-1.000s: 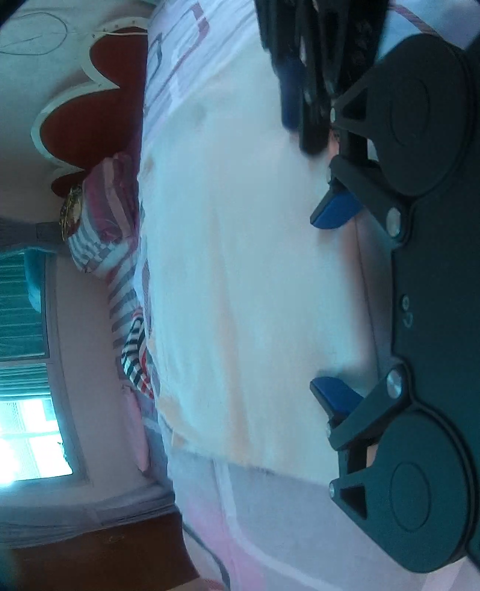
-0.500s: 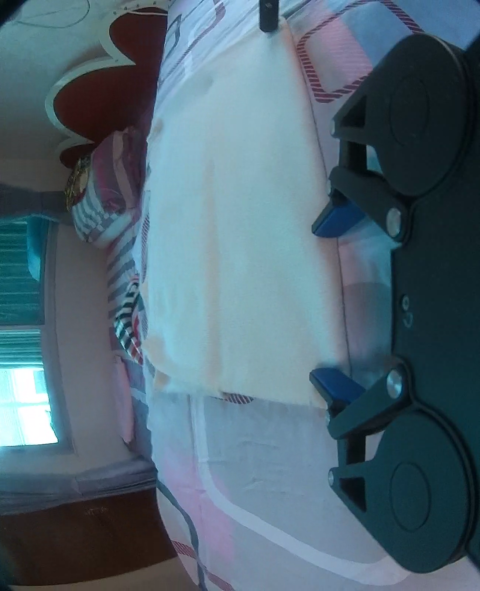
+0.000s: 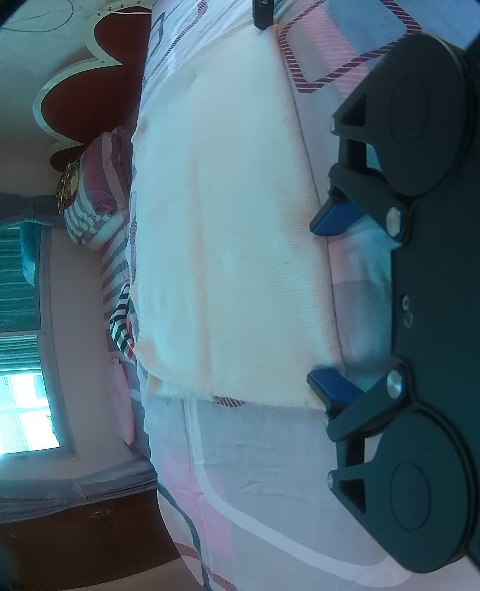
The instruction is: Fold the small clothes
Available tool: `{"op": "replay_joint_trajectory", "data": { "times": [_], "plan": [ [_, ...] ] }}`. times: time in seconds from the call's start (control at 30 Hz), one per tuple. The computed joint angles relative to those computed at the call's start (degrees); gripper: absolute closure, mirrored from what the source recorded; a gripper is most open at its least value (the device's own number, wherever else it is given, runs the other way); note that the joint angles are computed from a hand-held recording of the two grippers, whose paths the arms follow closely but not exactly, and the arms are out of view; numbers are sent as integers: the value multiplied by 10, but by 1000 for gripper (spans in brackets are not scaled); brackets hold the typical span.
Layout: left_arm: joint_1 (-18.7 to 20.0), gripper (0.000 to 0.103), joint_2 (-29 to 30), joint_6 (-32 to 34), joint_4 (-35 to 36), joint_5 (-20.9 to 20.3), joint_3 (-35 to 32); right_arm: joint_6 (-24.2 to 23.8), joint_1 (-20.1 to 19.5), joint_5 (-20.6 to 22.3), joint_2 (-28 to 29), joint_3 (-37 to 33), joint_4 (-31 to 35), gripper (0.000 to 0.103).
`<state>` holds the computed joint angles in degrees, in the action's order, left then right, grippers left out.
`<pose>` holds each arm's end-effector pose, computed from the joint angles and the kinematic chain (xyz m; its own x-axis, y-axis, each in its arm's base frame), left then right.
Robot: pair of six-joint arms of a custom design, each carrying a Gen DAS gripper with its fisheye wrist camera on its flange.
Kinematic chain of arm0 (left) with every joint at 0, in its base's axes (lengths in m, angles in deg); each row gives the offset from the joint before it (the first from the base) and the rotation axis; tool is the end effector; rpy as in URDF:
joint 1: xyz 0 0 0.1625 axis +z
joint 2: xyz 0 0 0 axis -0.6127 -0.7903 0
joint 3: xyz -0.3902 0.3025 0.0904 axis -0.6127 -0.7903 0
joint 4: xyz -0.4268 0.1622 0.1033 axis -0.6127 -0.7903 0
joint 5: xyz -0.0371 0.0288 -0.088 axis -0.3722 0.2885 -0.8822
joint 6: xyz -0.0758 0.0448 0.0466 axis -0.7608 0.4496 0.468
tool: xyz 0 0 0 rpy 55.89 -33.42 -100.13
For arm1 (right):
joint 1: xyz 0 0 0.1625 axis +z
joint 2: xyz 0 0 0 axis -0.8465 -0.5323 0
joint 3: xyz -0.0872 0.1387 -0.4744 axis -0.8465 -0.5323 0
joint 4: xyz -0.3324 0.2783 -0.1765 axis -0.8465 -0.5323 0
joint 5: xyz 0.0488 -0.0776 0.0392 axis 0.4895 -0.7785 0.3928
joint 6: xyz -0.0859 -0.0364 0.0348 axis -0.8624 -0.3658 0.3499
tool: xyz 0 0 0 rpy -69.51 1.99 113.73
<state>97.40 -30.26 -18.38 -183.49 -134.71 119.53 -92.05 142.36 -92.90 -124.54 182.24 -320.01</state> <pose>-0.1423 -0.6300 0.0419 -0.6001 0.3864 -0.7004 0.7279 0.6269 -0.2777 0.0428 -0.5040 0.1628 -0.8064 0.1966 0.5577 -0.3174 0.6519 -0.6887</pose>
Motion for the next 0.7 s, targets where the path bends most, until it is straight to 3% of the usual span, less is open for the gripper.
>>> {"op": "replay_joint_trajectory", "data": {
  "times": [0.2,0.33,0.4,0.57,0.63,0.7],
  "plan": [
    [0,23,-3,2,5,-1,2,0,-2,5,-8,5,11,88],
    [-2,25,-25,-55,31,-2,12,-2,5,-11,-18,-3,45,88],
    [-2,25,-40,-95,13,-7,30,20,10,-11,-31,1,60,87],
    [22,29,-70,-251,-40,-97,69,45,4,74,-48,37,38,88],
    [40,44,-71,-326,-44,-134,68,53,7,87,-44,36,39,88],
    [56,44,-63,-376,-64,-164,62,58,14,90,-37,27,42,88]
  ]
}}
